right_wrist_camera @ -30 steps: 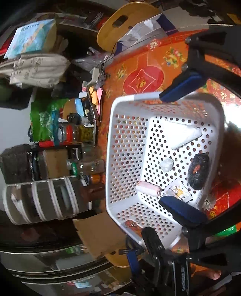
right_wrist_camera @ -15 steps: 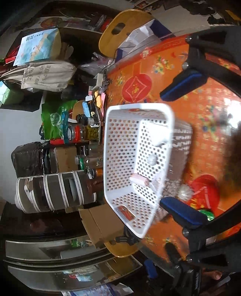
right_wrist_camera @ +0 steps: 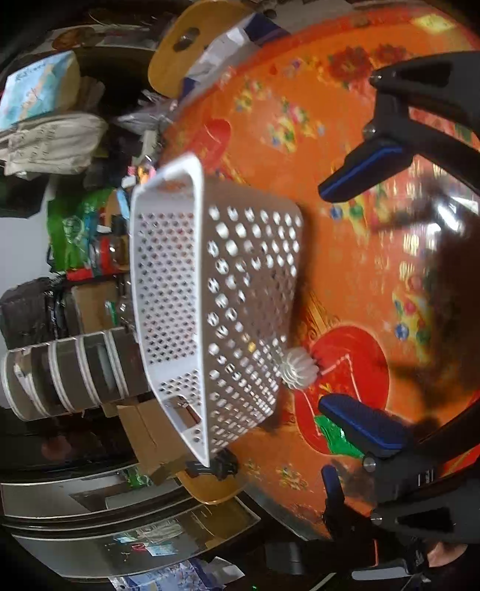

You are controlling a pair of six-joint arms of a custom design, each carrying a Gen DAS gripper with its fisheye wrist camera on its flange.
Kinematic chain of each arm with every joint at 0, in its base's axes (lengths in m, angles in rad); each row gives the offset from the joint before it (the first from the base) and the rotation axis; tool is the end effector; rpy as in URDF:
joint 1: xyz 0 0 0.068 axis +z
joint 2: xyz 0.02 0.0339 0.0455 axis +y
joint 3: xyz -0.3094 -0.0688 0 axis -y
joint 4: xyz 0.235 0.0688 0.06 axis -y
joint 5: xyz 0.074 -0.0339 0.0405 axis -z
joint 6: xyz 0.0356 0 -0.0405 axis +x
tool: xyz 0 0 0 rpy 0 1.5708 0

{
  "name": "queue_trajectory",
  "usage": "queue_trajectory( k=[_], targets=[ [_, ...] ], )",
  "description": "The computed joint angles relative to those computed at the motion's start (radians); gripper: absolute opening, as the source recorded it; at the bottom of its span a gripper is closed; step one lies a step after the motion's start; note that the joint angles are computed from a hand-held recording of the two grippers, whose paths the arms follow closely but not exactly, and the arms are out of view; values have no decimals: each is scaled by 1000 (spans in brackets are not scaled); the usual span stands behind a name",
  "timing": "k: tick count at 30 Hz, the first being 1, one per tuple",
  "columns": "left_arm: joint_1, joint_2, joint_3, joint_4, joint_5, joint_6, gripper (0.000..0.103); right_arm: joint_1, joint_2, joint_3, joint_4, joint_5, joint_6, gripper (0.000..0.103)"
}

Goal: Organize soft objects
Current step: 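Withdraw both tools from the basket toward the green packet and white ball, then grasp the green foil packet with the left tool while the right tool grasps the white ribbed ball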

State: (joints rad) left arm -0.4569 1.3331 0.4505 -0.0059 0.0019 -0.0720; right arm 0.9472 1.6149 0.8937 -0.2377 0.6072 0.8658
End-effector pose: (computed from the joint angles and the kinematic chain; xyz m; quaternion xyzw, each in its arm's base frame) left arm 0.1901 -0.0935 0.1857 0.1806 0.9249 -0.0883 0.3227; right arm 0.1970 0.2390 0.2280 0.0529 0.9129 0.0506 0.4016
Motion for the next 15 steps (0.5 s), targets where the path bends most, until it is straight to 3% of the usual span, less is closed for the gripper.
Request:
queue_trajectory(
  k=[7,8,12,15],
  targets=[
    [98,-6,4,5,80,56,62,-15,155,76,91,-118,-34,103],
    [118,2,16,2,94,66,56,-16,176,94,88,-130,-37,103],
    [193,3,17,1,140,105,55,-25,253,154,109,-162,-42,102],
    [226,-6,3,13,153,124,55,-38,305,201,110,-182,-46,92]
  ],
)
